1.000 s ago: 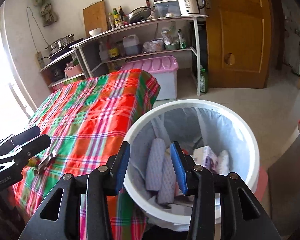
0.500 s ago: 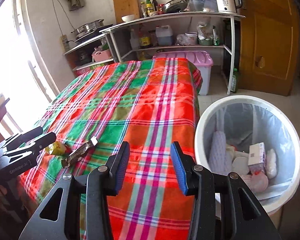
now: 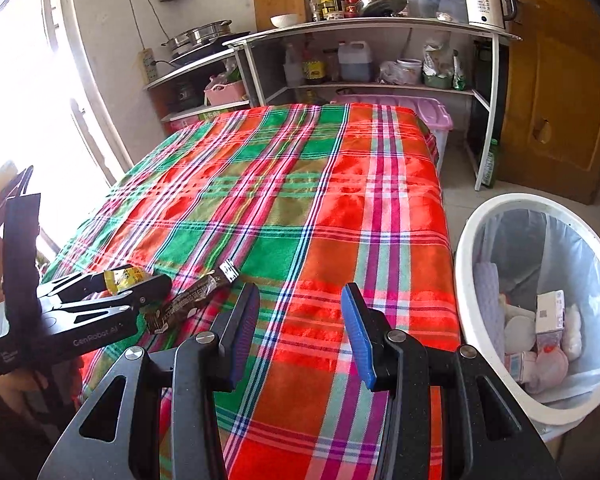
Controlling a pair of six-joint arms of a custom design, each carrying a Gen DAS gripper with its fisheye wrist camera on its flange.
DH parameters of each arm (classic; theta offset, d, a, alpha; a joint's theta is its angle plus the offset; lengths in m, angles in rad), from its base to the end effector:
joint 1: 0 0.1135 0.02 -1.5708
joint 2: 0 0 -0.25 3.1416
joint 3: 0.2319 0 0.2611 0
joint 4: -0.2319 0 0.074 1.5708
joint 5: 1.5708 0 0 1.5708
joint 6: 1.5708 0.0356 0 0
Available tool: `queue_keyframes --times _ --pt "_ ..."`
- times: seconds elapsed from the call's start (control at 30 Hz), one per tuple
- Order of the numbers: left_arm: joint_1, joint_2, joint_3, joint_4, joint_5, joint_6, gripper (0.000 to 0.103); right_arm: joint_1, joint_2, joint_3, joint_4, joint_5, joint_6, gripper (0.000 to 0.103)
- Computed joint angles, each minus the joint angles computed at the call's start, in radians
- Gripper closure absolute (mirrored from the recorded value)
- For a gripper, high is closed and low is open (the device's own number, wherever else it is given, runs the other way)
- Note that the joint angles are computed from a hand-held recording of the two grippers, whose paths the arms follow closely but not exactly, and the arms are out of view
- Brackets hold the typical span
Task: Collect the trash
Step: 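Move both open tools back over the table toward the snack bag and wrapper, then grasp the brown chocolate wrapper with the right tool while the left tool grasps the yellow snack bag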
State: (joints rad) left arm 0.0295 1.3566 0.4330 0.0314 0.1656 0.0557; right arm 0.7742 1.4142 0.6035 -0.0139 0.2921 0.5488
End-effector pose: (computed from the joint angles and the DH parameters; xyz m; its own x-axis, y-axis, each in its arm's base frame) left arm 0.2365 0.0011 0.1063 -0.7728 0.0321 -0.6339 0.1176 0.9887 -0.0932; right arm 0.2023 0.1835 0.1382 -0.7243 -0.0095 -0.6895 -0.1781 0.9686 0.1737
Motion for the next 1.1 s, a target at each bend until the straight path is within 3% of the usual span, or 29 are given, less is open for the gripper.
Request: queue_keyframes --times 0.23,0.47,0.8,0.87,0.97,1.1 --pt "0.060 0.025 0.020 0.006 0.049 0.023 0.036 0.031 0.100 0.062 0.018 -0.019 0.001 0.059" --pt "0.144 0.013 0.003 0.004 0.097 0.094 0.054 0.072 0.193 0.131 0.017 -0.021 0.014 0.059" --pt "0.300 -0.008 0.007 -0.051 0.228 0.164 0.055 0.104 0.291 0.226 0.009 -0.046 0.055 0.059" --pt "0.330 0.009 0.016 -0.057 0.234 0.175 0.055 0.101 0.328 0.266 -0.005 -0.050 0.075 0.053" --pt "0.382 0.028 0.026 -0.070 0.291 0.197 0.055 0.098 0.376 0.309 -0.011 -0.053 0.106 0.051" --pt "0.391 0.029 0.030 -0.061 0.275 0.196 0.055 0.118 0.425 0.360 -0.038 -0.012 0.118 0.051"
